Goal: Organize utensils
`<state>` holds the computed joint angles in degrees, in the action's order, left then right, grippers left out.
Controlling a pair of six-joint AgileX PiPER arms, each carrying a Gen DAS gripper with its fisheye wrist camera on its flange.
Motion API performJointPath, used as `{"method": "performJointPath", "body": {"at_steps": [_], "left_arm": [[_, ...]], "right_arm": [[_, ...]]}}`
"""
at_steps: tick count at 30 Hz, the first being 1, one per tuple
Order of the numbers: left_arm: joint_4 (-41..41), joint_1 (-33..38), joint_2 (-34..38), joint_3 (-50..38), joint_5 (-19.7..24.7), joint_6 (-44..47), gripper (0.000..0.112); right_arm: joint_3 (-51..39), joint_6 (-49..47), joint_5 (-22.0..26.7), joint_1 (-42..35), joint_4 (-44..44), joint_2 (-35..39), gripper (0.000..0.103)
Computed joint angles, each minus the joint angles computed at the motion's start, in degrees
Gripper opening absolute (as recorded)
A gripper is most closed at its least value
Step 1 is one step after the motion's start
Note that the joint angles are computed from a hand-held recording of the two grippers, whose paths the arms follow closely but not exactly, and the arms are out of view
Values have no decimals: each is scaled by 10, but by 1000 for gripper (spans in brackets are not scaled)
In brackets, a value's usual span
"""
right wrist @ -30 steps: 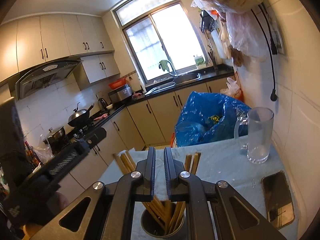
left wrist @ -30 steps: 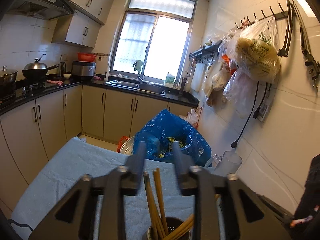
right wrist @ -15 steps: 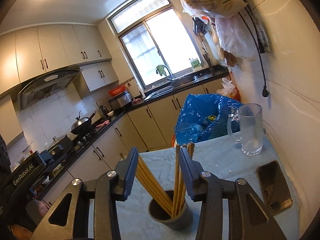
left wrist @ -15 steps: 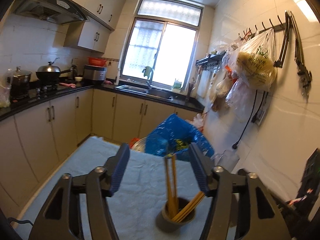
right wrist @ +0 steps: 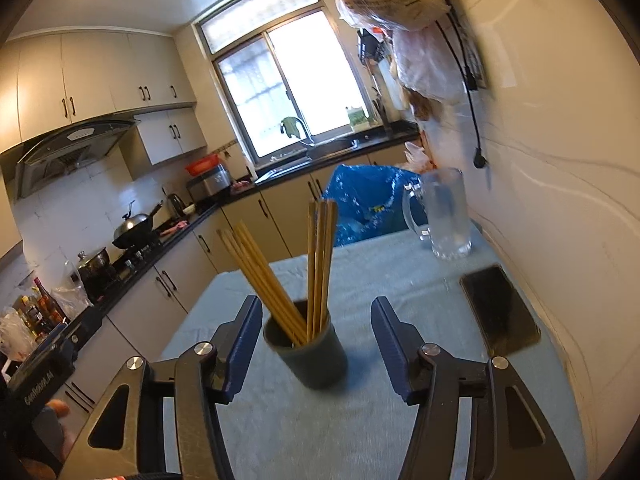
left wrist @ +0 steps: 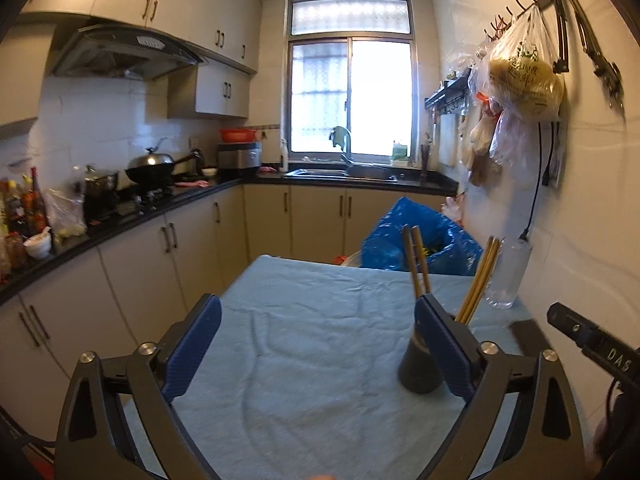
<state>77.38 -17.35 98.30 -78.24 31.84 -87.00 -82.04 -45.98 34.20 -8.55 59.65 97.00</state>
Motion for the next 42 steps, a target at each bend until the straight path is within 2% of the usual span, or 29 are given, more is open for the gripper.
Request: {"method": "performJointPath", "body": {"at_steps": [4, 8, 17, 21, 26, 42], "left_arm": [[92, -26, -32, 66, 56, -105, 103], [85, -34, -59, 107, 72, -122, 103], [36, -28, -78, 174, 14, -110, 103], [28, -26, -76, 196, 9, -122, 103], [-33, -3, -68, 203, -25, -76, 103], [-95, 5, -50, 199, -28, -19, 103]], "right_arm": [[65, -23, -23, 0, 23, -40, 63], [113, -25, -55, 10, 16, -72, 66], [178, -24, -116, 45, -19, -112, 68], [208, -31, -148, 54, -15, -122, 71], [217, 2, -162, 55, -40, -115, 71], [243, 71, -217, 94, -119, -123, 75]]}}
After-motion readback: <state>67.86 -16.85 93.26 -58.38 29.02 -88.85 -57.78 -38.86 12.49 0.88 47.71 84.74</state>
